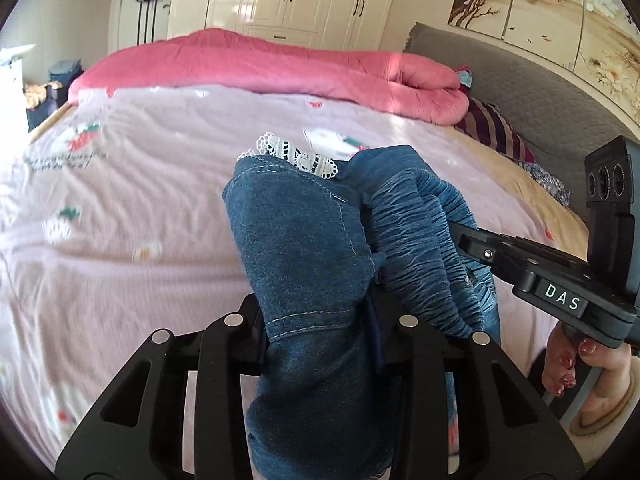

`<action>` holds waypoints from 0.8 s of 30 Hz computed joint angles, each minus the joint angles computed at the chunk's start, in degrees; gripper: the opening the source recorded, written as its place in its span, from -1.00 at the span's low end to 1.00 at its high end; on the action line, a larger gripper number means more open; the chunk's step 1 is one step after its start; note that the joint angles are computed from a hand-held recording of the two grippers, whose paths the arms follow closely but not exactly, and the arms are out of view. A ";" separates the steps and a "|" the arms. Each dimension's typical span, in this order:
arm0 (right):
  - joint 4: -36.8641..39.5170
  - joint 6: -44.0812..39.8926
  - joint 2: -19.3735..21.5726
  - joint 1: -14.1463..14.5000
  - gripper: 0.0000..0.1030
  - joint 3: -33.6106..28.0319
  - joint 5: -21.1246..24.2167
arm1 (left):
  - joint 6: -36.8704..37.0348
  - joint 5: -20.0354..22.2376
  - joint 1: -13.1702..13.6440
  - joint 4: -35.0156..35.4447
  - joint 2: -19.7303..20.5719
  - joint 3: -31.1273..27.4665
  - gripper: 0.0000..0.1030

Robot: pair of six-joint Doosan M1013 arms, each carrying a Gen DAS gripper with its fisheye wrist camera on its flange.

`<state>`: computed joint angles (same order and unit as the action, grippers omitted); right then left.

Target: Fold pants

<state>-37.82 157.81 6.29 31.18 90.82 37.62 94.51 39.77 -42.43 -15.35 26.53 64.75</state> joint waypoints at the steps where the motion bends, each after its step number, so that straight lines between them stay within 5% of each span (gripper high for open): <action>1: 0.43 -0.48 0.32 -0.53 -0.75 -0.43 0.15 | -0.36 0.40 -0.06 0.42 0.66 -1.08 -0.47; 15: 9.83 -8.10 5.54 -6.14 -0.75 -2.97 3.74 | -5.94 8.63 -0.03 4.46 9.81 -11.67 -0.44; 24: 10.57 -5.93 5.97 -6.69 -0.74 -1.58 4.65 | -6.66 7.54 0.34 4.81 9.35 -9.36 -0.02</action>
